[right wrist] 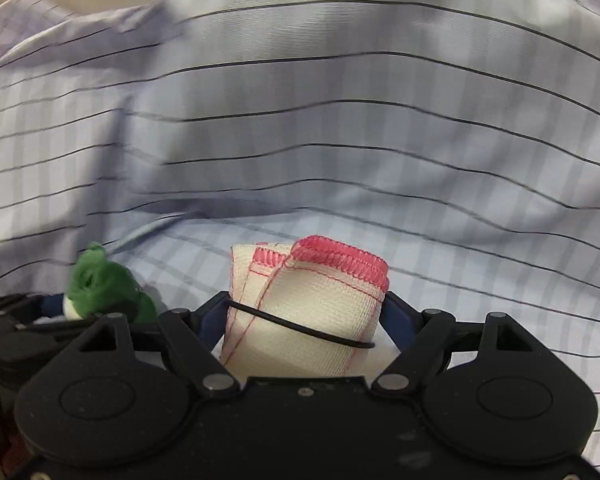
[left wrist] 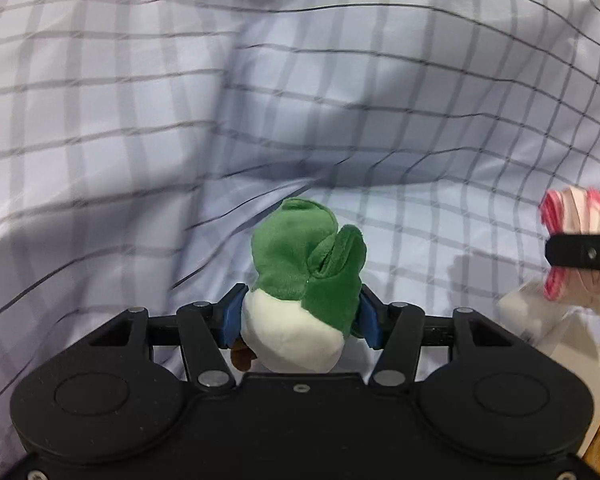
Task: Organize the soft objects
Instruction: 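Carry the green plush toy and pink-edged cloth back toward the basket with both tools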
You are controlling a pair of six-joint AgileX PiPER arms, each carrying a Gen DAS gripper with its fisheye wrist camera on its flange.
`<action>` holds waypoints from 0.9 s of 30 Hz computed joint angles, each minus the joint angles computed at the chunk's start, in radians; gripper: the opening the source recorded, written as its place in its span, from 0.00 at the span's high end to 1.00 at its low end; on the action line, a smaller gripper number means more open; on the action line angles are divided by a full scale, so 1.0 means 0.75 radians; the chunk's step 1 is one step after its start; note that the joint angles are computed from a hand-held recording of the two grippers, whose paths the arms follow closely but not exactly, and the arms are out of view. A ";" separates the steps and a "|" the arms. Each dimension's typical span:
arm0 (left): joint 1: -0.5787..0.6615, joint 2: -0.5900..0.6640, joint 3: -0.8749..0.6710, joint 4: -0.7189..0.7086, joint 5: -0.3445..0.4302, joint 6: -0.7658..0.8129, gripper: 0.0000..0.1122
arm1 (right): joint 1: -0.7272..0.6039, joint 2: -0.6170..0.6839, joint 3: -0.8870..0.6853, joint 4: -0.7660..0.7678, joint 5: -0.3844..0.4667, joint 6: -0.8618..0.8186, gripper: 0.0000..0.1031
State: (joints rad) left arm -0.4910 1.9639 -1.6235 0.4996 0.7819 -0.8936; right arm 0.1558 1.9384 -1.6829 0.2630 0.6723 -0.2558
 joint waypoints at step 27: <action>-0.742 -0.877 0.937 0.439 0.350 -1.003 0.52 | 0.063 -1.445 1.520 0.536 -0.027 -0.582 0.23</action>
State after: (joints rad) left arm -1.0475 1.3060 -0.9206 0.8287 1.0446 -1.6456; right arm 0.2027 0.8550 -0.5427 0.6649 0.6518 -0.6923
